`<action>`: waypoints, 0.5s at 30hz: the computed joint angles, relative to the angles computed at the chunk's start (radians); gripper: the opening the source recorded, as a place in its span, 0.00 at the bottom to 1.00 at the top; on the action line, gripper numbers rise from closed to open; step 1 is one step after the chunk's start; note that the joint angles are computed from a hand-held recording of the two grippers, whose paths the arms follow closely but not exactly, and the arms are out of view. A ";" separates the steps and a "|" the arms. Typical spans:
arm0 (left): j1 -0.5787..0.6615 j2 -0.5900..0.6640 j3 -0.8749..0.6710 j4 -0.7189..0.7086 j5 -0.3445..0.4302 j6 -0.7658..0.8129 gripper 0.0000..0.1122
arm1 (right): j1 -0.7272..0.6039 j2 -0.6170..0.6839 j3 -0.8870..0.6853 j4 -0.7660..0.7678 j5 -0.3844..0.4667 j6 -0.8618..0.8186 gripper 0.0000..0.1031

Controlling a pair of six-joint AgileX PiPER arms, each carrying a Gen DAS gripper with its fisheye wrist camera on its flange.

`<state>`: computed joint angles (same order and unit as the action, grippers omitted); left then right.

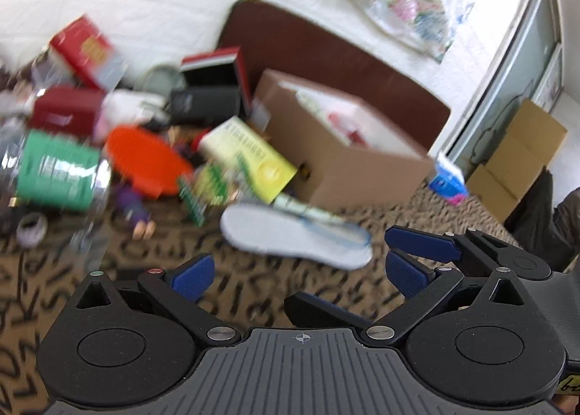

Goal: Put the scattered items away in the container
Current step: 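Withdraw the left gripper from the box back over the pile, then grasp the green-wrapped snack packet with the left gripper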

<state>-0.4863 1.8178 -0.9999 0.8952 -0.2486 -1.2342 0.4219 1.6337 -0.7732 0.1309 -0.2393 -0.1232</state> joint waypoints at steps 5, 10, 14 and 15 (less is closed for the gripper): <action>-0.001 0.029 -0.020 -0.082 0.053 0.116 0.92 | 0.032 0.056 0.022 0.117 -0.046 -0.064 0.99; 0.023 0.070 -0.066 0.085 0.044 -0.075 0.92 | 0.032 0.086 0.014 0.279 -0.054 -0.208 0.99; 0.034 0.102 -0.110 0.220 0.051 -0.204 0.91 | 0.016 0.117 -0.010 0.274 -0.053 -0.198 0.99; 0.039 0.112 -0.127 0.282 0.048 -0.264 0.90 | 0.011 0.127 -0.022 0.263 -0.050 -0.189 0.99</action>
